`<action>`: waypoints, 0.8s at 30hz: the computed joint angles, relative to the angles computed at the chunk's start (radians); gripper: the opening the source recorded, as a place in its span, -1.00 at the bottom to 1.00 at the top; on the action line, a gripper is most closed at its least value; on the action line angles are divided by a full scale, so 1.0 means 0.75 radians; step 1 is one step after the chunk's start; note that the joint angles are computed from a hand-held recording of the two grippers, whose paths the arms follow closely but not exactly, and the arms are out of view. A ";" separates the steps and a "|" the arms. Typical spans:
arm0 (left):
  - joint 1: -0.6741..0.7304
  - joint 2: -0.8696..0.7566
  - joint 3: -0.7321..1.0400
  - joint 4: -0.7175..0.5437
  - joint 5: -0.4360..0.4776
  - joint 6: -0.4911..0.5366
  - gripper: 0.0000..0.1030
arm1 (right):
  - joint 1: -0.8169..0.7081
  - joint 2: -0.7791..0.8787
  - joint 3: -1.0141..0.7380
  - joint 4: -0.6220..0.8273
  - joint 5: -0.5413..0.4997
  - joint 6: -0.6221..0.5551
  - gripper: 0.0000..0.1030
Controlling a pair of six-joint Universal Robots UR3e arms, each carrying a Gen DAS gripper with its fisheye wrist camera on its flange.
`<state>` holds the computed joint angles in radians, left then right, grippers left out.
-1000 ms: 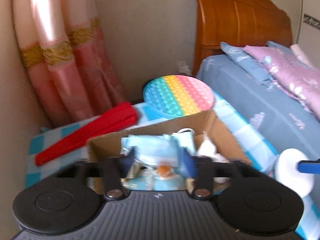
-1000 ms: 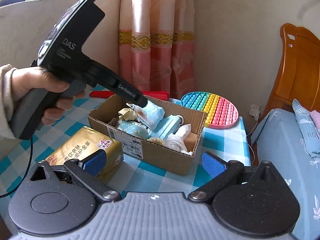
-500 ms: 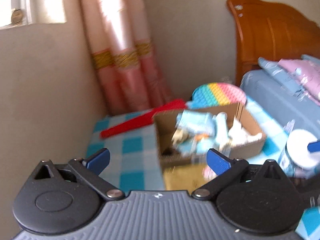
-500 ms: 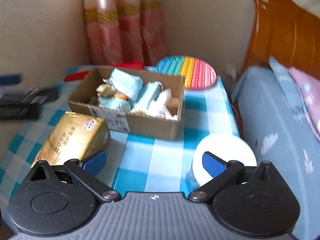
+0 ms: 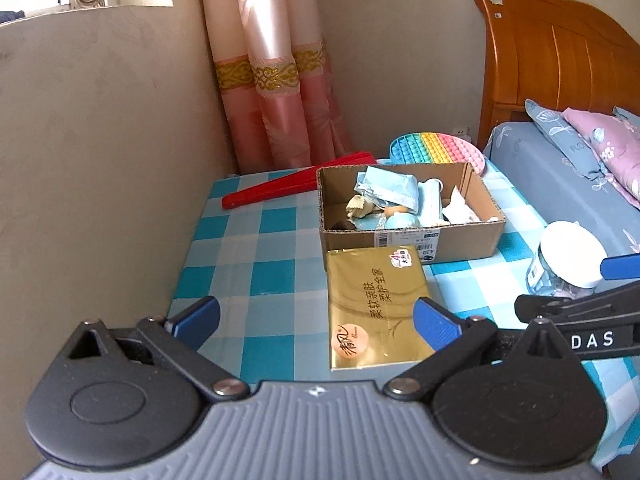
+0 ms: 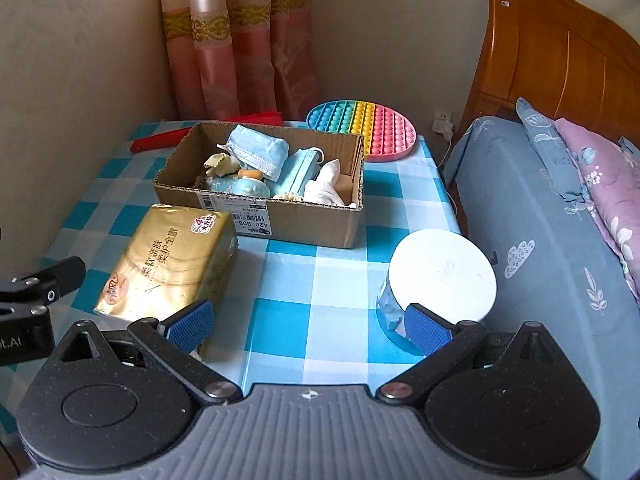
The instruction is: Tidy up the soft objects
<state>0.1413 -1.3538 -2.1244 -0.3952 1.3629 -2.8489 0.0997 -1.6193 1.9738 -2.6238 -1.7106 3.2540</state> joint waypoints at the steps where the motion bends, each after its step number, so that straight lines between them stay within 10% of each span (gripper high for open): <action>1: -0.001 0.003 -0.001 -0.004 -0.003 -0.005 0.99 | 0.003 -0.009 0.003 0.001 -0.002 0.004 1.00; 24: -0.042 0.067 -0.028 -0.064 0.024 -0.042 0.99 | -0.014 -0.124 0.098 -0.017 0.019 0.004 1.00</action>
<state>0.1097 -1.3036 -2.1454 -0.4433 1.3812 -2.8800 0.0891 -1.7126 2.0472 -2.6366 -1.6965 3.2571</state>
